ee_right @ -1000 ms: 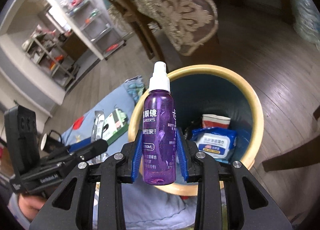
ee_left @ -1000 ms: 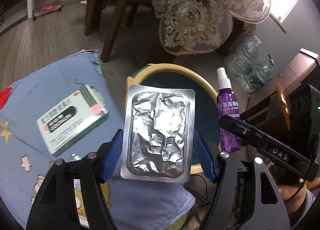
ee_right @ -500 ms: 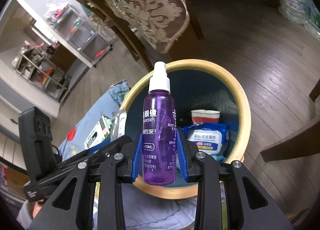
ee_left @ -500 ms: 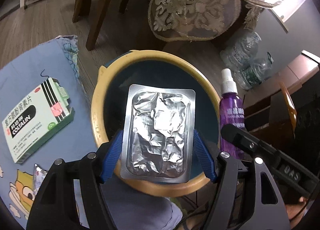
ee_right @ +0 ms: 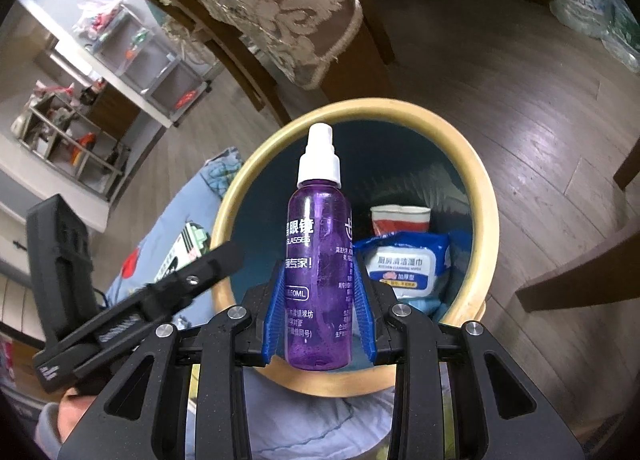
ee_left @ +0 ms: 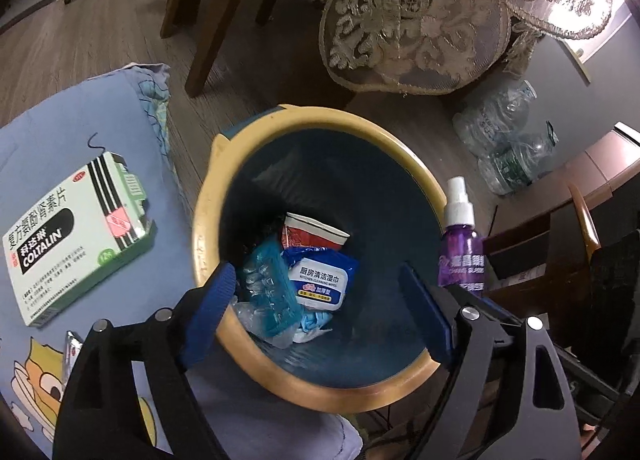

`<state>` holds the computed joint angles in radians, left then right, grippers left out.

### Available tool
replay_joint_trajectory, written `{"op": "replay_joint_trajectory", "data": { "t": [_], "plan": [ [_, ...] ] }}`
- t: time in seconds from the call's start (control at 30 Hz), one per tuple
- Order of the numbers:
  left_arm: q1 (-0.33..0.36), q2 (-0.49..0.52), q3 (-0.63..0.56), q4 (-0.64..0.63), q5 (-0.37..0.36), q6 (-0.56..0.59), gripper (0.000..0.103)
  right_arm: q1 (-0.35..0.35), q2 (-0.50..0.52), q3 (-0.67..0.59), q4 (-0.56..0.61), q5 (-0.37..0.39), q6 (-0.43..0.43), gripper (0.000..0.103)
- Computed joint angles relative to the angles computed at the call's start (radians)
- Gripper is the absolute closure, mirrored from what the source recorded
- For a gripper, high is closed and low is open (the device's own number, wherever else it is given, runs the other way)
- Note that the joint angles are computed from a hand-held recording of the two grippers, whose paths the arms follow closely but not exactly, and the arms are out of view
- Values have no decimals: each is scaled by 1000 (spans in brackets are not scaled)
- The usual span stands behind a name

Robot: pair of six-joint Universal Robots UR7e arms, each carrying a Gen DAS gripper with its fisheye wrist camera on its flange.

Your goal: Collect trash

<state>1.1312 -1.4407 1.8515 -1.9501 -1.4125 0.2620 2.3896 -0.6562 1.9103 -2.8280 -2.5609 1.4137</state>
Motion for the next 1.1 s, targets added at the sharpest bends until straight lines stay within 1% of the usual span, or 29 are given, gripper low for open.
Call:
{"op": "replay_joint_trajectory", "data": {
  "t": [0.3,0.4,0.57,0.7,0.77,0.9,1.0,1.1],
  "plan": [
    [21,-24,-25,6,5,41,19,-7,1,1,13,9,16,69],
    [32,-35,-38,0,23,71,19,-9,0,2,20,4,32,68],
    [61,-45,-73,-12,55,103,18,-2,0,-2,36,-13,48,56],
    [97,-49,-113,-19,95,114,17,5,8,-18,39,-20,29,54],
    [113,-48,-129,-24,122,108,16,8,13,-26,44,-22,21,50],
    [151,-38,-164,-23,197,79,15,11,21,-40,44,-26,3,49],
    [177,-31,-181,-11,223,41,15,9,26,-44,28,-25,-11,48],
    [195,-25,-181,15,233,4,15,7,34,-52,19,-18,-31,48]
  ]
}}
